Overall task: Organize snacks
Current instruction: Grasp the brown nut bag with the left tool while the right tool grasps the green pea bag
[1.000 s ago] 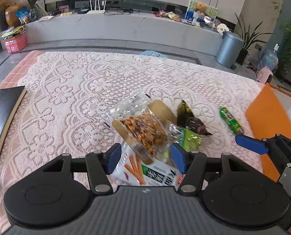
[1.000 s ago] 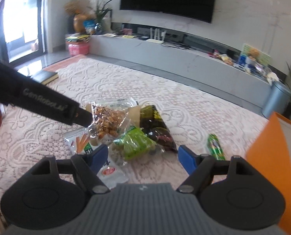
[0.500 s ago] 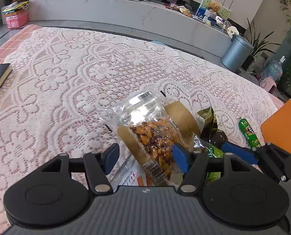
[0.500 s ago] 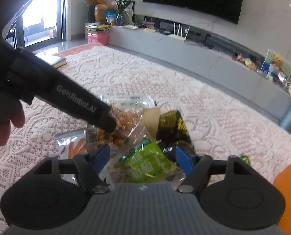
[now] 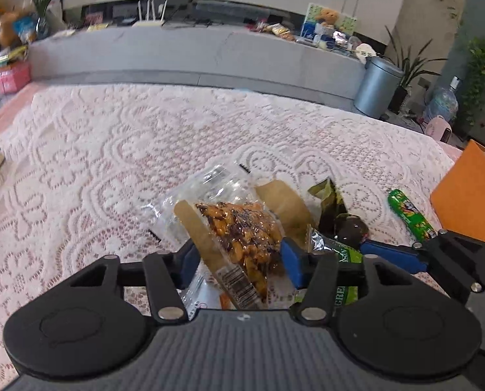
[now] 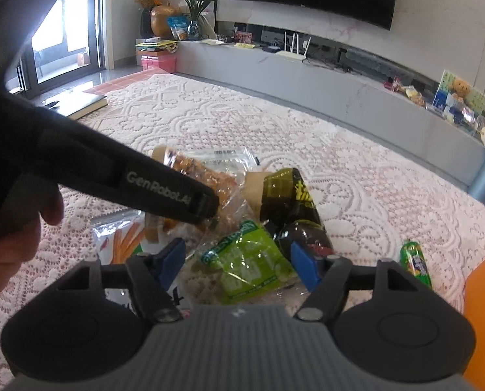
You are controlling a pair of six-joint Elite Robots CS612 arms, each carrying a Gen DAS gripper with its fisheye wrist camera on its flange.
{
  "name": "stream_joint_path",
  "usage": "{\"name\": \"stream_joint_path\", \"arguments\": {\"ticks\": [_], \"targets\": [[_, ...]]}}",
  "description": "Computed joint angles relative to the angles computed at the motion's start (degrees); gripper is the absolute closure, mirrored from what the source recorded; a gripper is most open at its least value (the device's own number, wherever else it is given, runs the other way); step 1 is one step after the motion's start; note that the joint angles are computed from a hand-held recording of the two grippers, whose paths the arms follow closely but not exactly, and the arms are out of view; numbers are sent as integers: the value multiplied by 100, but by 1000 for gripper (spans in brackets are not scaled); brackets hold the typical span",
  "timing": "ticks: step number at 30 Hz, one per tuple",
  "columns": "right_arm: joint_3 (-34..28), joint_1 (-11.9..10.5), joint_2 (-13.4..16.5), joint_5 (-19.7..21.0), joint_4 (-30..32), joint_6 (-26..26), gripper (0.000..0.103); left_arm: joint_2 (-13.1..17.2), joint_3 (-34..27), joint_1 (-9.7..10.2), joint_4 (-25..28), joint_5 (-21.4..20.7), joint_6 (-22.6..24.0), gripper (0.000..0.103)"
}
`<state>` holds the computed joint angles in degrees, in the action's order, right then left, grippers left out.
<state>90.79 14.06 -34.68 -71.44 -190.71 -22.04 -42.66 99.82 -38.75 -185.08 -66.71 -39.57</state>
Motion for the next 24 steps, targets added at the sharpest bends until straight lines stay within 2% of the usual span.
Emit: {"name": "stream_joint_path", "arguments": {"ticks": [2, 5, 6, 8, 10, 13, 15, 16, 19, 24], "targets": [[18, -16, -22, 29, 74, 24, 28, -6, 40, -20, -265, -3, 97, 62], [55, -35, -47, 37, 124, 52, 28, -23, 102, -28, -581, -68, 148, 78], [58, -39, -50, 43, 135, 56, 29, -30, 128, -21, -687, -131, 146, 81], [68, -41, -60, 20, 118, 88, 39, -55, 169, 1, -800, -299, 134, 85], [90, -35, -94, -88, 123, 41, 47, -64, 186, 0, -825, -345, 166, 85], [138, -59, -153, -144, 208, 97, 50, -50, 142, -13, -775, -331, 249, 84], [166, -93, -179, -76, 257, 286, 53, -24, 51, -12, -625, -284, 253, 78], [169, -105, -184, -38, 278, 341, 53, -10, 0, -3, -523, -290, 255, 73], [174, -106, -181, -25, 265, 283, 54, 45, -128, 51, -321, -480, 179, 64], [182, -109, -174, -13, 248, 287, 54, 132, -293, 109, -130, -525, -240, 58]]}}
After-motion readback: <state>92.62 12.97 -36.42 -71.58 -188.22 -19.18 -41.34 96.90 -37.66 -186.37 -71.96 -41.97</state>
